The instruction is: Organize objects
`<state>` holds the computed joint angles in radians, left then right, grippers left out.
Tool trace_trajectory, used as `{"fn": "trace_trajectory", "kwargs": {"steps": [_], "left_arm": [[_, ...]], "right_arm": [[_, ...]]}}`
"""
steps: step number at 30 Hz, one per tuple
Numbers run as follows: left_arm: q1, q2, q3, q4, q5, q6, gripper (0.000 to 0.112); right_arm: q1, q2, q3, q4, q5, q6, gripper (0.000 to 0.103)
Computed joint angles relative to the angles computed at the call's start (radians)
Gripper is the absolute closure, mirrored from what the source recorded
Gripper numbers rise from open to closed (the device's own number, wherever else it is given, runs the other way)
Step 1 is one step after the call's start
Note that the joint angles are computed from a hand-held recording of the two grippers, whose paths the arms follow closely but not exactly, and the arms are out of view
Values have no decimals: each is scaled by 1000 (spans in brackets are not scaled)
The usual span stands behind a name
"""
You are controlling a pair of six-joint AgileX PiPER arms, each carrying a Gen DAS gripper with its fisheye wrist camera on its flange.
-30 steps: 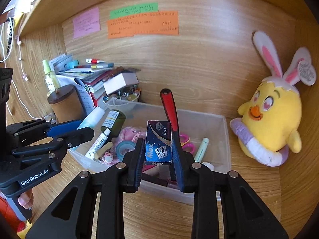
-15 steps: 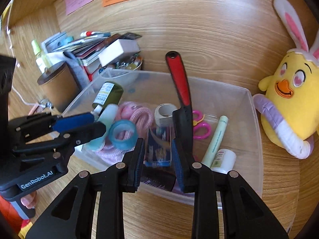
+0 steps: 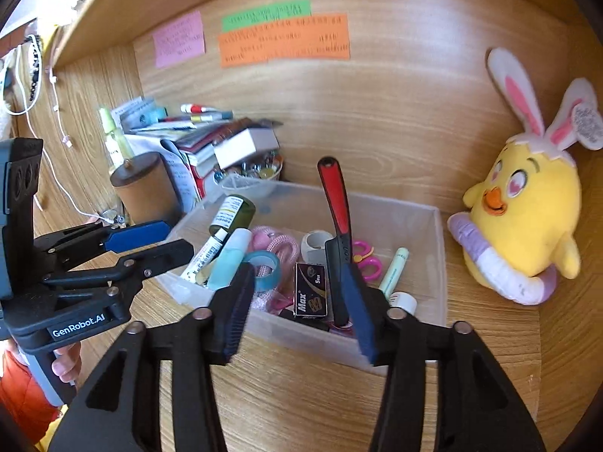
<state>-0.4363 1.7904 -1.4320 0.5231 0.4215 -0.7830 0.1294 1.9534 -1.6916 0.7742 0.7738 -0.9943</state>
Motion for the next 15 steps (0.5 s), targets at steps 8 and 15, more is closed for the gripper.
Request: {"fn": "trace_trajectory", "kwargs": {"steps": [8,15], "left_arm": [[-68,-87,145,388,18,-379,25],[-95,-124,224,547,41,-553,18]], "right_arm": [[-15,-151,258,207,-179,-254,18],[-9,-202,374,302,-262,-381,17]]}}
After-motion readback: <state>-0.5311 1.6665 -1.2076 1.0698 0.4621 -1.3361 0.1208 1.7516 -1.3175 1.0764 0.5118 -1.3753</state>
